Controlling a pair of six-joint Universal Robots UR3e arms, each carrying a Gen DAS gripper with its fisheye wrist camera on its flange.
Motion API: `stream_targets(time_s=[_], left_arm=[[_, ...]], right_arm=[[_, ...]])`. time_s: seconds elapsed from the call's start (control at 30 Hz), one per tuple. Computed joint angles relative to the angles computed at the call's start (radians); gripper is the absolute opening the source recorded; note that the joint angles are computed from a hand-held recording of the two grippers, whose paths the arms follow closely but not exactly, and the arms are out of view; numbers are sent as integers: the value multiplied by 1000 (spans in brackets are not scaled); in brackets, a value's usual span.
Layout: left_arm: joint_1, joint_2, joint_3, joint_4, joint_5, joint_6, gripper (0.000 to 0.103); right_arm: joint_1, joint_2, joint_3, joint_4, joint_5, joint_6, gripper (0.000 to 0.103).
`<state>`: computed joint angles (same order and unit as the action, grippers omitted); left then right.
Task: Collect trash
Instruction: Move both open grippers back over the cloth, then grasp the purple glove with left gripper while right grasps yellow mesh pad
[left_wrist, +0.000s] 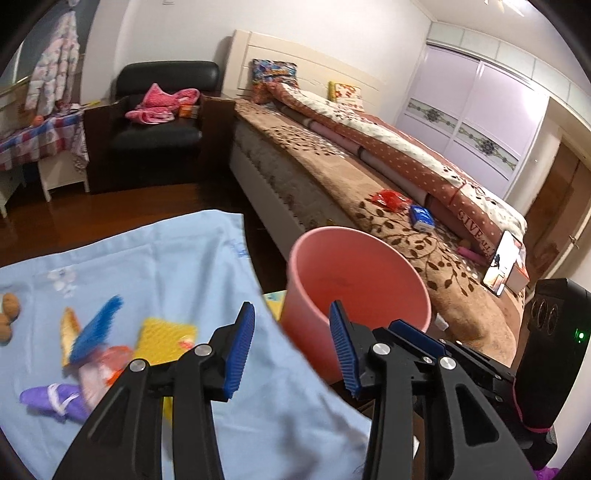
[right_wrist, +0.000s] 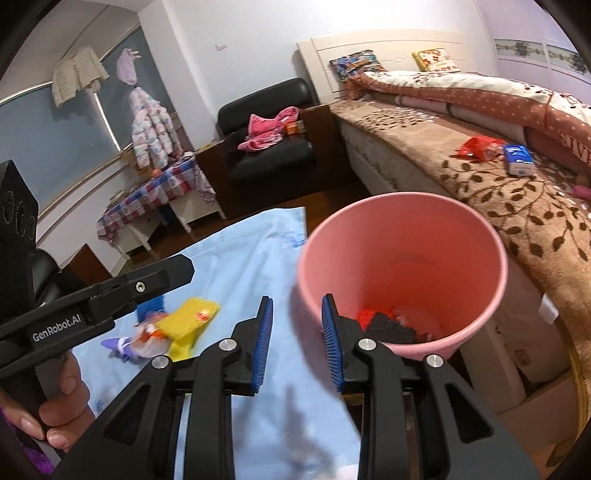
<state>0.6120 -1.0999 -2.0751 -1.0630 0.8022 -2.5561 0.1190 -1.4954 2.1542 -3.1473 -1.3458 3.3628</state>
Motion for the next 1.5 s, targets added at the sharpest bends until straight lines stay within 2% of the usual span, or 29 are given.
stream_targets(time_s=[0.17, 0.27, 0.53, 0.67, 0.73, 1.07, 1.2, 1.33, 1.5], left_arm=[[189, 132, -6, -239, -70, 196, 41], [334, 206, 15, -452, -116, 370, 41], [684, 283, 66, -851, -148, 795, 41], [812, 277, 54, -912, -122, 923, 41], [863, 266, 35, -901, -106, 955, 41], [924, 196, -71, -681, -35, 909, 41], [910, 154, -94, -600, 14, 851, 41], [861, 48, -62, -575, 69, 748, 41], [770, -125, 15, -541, 106, 547, 41]], right_arm=[[65, 29, -46, 18, 4, 35, 28], [116, 49, -76, 20, -21, 45, 28], [214, 107, -140, 26, -68, 62, 28], [241, 136, -168, 45, -73, 66, 28], [252, 146, -180, 52, -75, 65, 28], [271, 203, -234, 99, -37, 64, 28], [276, 220, -245, 105, -24, 57, 28], [277, 229, -250, 106, -17, 54, 28], [277, 243, -259, 110, -8, 49, 28]])
